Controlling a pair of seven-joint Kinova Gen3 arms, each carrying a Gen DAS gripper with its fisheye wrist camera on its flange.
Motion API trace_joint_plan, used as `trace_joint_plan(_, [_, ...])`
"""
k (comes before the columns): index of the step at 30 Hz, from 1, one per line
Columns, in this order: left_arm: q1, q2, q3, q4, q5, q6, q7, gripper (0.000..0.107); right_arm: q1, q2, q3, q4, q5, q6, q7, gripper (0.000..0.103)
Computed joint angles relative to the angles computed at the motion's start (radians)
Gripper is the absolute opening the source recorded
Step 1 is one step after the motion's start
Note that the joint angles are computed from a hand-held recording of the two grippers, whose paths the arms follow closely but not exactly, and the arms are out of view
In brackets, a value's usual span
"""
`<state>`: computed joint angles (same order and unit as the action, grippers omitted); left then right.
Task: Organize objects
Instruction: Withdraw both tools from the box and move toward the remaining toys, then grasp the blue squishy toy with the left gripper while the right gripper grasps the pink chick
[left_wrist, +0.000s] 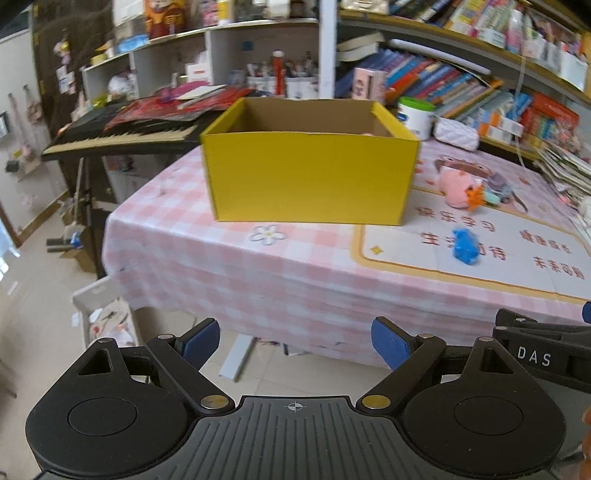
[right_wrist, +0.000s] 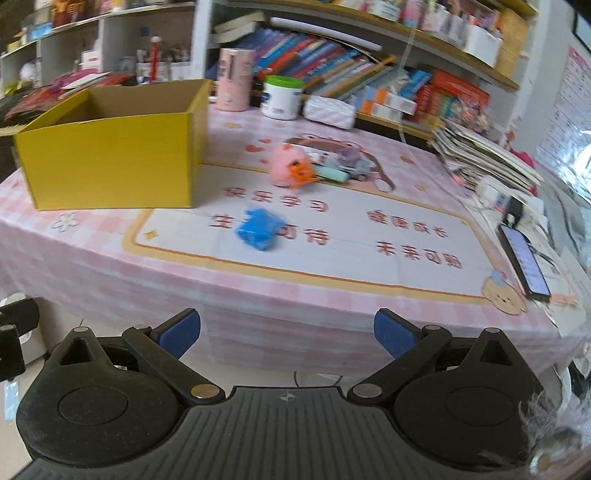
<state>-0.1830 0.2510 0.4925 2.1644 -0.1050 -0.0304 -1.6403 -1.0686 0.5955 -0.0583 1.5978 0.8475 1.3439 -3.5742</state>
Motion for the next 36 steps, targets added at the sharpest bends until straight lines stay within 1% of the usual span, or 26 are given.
trace_joint_plan(2, [0.024, 0.007, -0.008, -0.01, -0.002, 0.003, -0.004, 0.091, 0.005, -0.008, 0.003, 0.019, -0.008, 0.0, -0.02, 0.102])
trace_joint_plan(9, [0.232, 0.043, -0.142, -0.085, 0.041, 0.028, -0.014, 0.091, 0.054, -0.056, -0.002, 0.106, -0.01, -0.026, -0.054, 0.102])
trace_joint_plan(12, [0.294, 0.055, -0.174, -0.11, 0.054, 0.03, -0.023, 0.091, 0.087, -0.084, -0.005, 0.144, -0.005, -0.041, -0.062, 0.102])
trace_joint_plan(13, [0.324, 0.06, -0.195, -0.122, 0.06, 0.032, -0.023, 0.091, 0.099, -0.095, -0.006, 0.158, -0.001, -0.049, -0.065, 0.102])
trace_joint_plan(16, [0.392, 0.075, -0.245, -0.156, 0.081, 0.036, -0.016, 0.091, 0.135, -0.12, -0.009, 0.192, 0.021, -0.068, -0.064, 0.102])
trace_joint_plan(20, [0.526, 0.101, -0.359, -0.215, 0.111, 0.056, 0.016, 0.091, 0.184, -0.15, -0.013, 0.233, 0.06, -0.101, -0.046, 0.102])
trace_joint_plan(24, [0.604, 0.129, -0.417, -0.261, 0.12, 0.065, 0.045, 0.091, 0.233, -0.175, -0.014, 0.265, 0.101, -0.137, -0.027, 0.102])
trace_joint_plan(28, [0.665, 0.156, -0.458, -0.297, 0.12, 0.064, 0.071, 0.091, 0.287, -0.203, -0.013, 0.304, 0.152, -0.2, -0.01, 0.102])
trace_joint_plan(30, [0.711, 0.171, -0.496, -0.315, 0.119, 0.063, 0.084, 0.09, 0.316, -0.22, -0.013, 0.327, 0.179, -0.244, -0.006, 0.102])
trace_joint_plan(35, [0.807, 0.209, -0.577, -0.371, 0.103, 0.103, 0.123, 0.088, 0.379, -0.25, -0.008, 0.375, 0.253, -0.349, -0.018, 0.101])
trace_joint_plan(36, [0.814, 0.215, -0.581, -0.381, 0.097, 0.114, 0.13, 0.085, 0.392, -0.256, -0.007, 0.386, 0.269, -0.372, -0.021, 0.1])
